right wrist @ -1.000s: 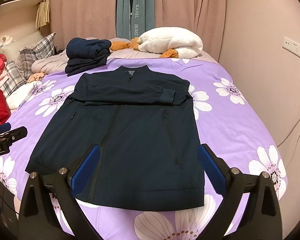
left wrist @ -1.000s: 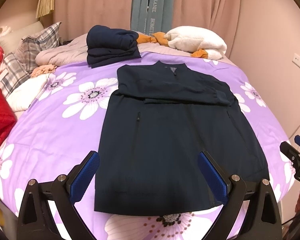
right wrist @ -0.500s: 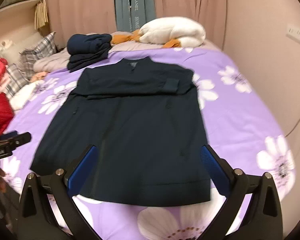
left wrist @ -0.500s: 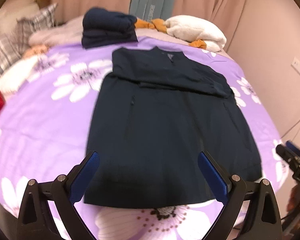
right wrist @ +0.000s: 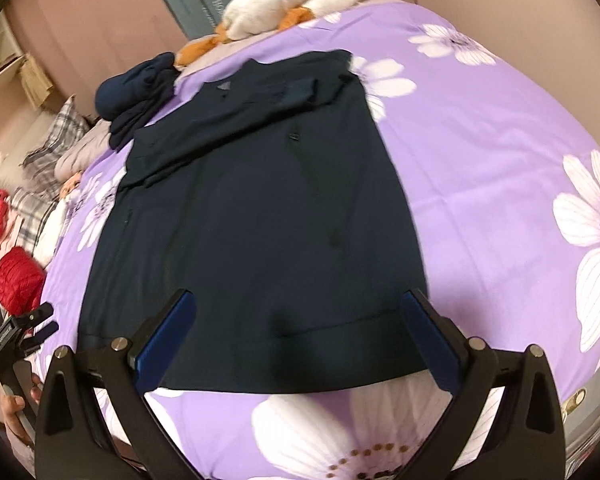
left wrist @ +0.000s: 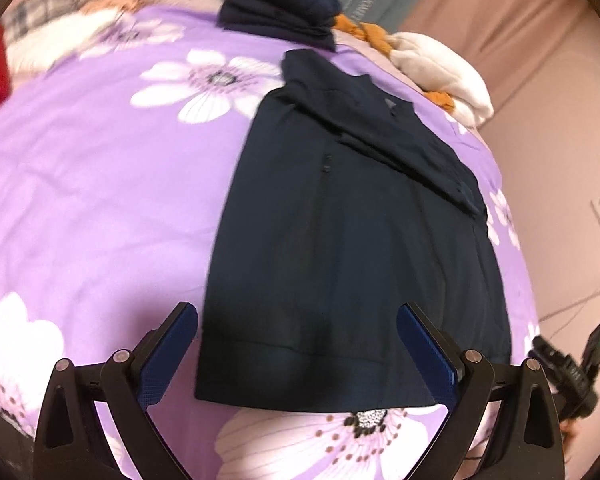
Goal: Fold large clothes
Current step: 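Grasp the ribbed jacket hem with the left gripper while the right gripper grasps it too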
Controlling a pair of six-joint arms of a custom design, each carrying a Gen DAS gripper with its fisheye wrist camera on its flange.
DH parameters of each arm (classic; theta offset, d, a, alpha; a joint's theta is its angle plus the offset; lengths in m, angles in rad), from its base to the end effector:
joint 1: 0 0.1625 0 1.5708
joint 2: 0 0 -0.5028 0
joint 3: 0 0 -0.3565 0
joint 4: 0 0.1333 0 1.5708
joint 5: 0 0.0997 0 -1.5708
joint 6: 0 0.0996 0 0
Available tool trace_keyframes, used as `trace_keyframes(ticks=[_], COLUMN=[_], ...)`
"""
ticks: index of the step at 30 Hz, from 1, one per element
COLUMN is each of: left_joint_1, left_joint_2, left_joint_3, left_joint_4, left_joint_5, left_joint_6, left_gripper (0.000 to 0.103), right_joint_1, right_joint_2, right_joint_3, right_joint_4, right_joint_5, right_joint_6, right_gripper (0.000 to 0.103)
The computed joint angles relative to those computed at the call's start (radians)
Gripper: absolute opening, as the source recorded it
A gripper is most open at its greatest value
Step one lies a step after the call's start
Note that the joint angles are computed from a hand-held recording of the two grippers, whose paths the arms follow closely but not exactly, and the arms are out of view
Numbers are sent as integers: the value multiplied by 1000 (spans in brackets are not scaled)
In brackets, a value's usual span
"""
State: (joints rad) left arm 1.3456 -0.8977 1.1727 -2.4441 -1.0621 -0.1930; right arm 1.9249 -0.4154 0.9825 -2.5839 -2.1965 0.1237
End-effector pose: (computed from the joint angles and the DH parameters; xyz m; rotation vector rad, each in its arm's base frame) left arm 0.0013 -0.8086 0.4431 -0.1678 2.6222 -0.9315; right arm 0.3774 -0.8046 0.1441 0.1068 -2.5417 0.7532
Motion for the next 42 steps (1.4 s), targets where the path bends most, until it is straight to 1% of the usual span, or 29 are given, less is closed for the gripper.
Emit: trace_keyframes(ticks=[4,6,9,12,14,16,17,19,20,23,24,26,28,31,35,38,42], left_joint_1=[40,55,78,94,100,102,104,108,112,127,131,135,141,153,161,165,167], left_joint_2=[-2,2,12,26,31,36,34,40,43,57,64,74,85,102,131,155,182], left_joint_3=[-16,-34,-57,-84,-92,-99,-95,-102,-110,-138,-153,-176,-198,-235,-299,-351,-403], left_joint_4=[19,47,79,107,114,116,110,108,110,120,133,156,169,197,246,282,313], left_joint_5=[-105,-145,-225,-264,-277,-283,-286,-301,-312,-378,-397,-414,-455,-517,-552,-573,-593], left_joint_6=[-42,-66,-86,-99,-100,-95,-93,-80,-76,-62,-60,-60,-55,-50,-48,-48,-52], left_gripper=[99,99,99,99,99,99,99,99,99,99,99,99,99,99,99,99,99], right_joint_1=[-20,-31,-47,-64,-77,-88,-95,-105,-107,-116,-120,-127,-137,-142,-161,-171,-179], right_joint_2=[-9,-17,-22,-28,-35,-41,-48,-58,-58,-62,-63,-56,-49,-32,-16,0,27], right_joint_3=[2,13,11,13,20,26,38,58,59,64,66,55,47,19,-26,-68,-132], right_joint_4=[5,1,29,49,63,74,71,54,51,35,27,26,22,32,46,69,105], right_joint_5=[-11,-12,-21,-11,7,39,66,113,122,182,212,262,335,369,441,464,491], right_joint_6=[24,32,60,84,113,136,150,159,159,156,154,149,143,132,146,170,183], right_gripper=[103,103,103,102,102,102,103,103,103,103,103,101,98,97,87,81,80])
